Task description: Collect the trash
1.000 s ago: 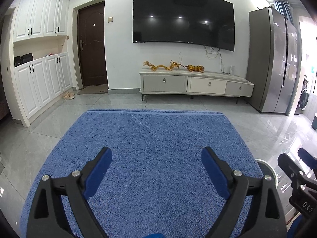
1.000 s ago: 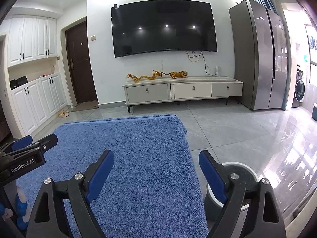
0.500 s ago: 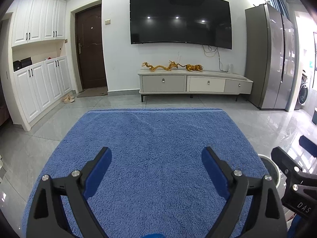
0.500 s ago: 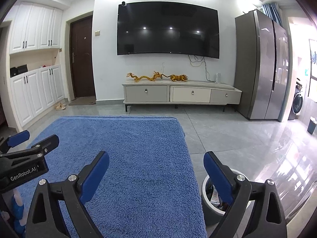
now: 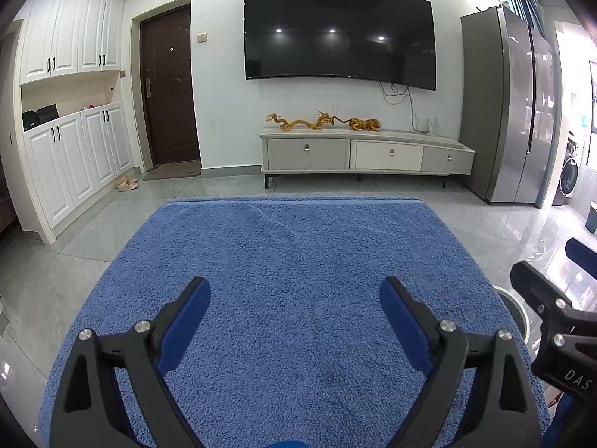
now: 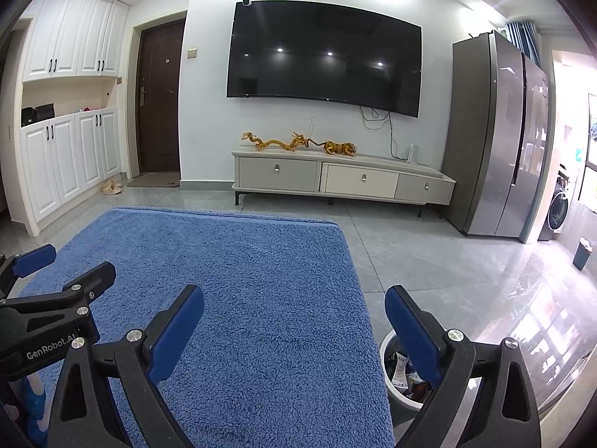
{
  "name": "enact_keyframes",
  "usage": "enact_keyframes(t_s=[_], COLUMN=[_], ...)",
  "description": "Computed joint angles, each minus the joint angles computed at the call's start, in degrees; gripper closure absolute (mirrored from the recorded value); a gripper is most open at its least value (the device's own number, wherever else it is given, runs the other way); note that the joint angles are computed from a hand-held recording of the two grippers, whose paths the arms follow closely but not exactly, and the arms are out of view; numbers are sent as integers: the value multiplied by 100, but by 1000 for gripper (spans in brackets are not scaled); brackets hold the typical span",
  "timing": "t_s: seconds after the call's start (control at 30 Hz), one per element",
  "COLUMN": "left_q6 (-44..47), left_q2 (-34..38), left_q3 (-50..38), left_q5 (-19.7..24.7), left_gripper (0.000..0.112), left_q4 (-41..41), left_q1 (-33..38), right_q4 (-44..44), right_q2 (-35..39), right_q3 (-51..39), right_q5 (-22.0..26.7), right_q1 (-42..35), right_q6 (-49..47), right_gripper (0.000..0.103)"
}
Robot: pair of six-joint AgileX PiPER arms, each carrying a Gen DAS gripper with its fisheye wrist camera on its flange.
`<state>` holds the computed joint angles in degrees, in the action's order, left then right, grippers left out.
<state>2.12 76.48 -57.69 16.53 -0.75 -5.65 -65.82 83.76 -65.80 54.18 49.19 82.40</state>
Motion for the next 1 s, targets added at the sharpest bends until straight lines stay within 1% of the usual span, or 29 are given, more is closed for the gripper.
enact_keyframes(t_s=[0.17,0.4,0.57,0.7,0.83,1.0], left_q6=[389,427,515,479,179,-213], left_q2=[-63,-142,-221,-294,-363,-309], left_q3=[81,143,198,223,194,-29], left_q5=[-44,-63,-100,-162,-217,-46], left_gripper=[20,20,20,20,20,20], left_q4=[-388,-402,-447,-387,-38,421], left_q1=[55,-38,-170,-313,-544,-858], right_q4=[-63,-79,-170,-229,-265,-243], right_q2=[10,-40,-138,-251,-375,-576], right_q3=[-16,76,216,306,385,566], right_q5=[79,97,274,442,583,752], right_q1=[2,-34,46,95,106,60], right_q6=[57,178,380,485,541,631], right_gripper=[4,4,3,3,2,2])
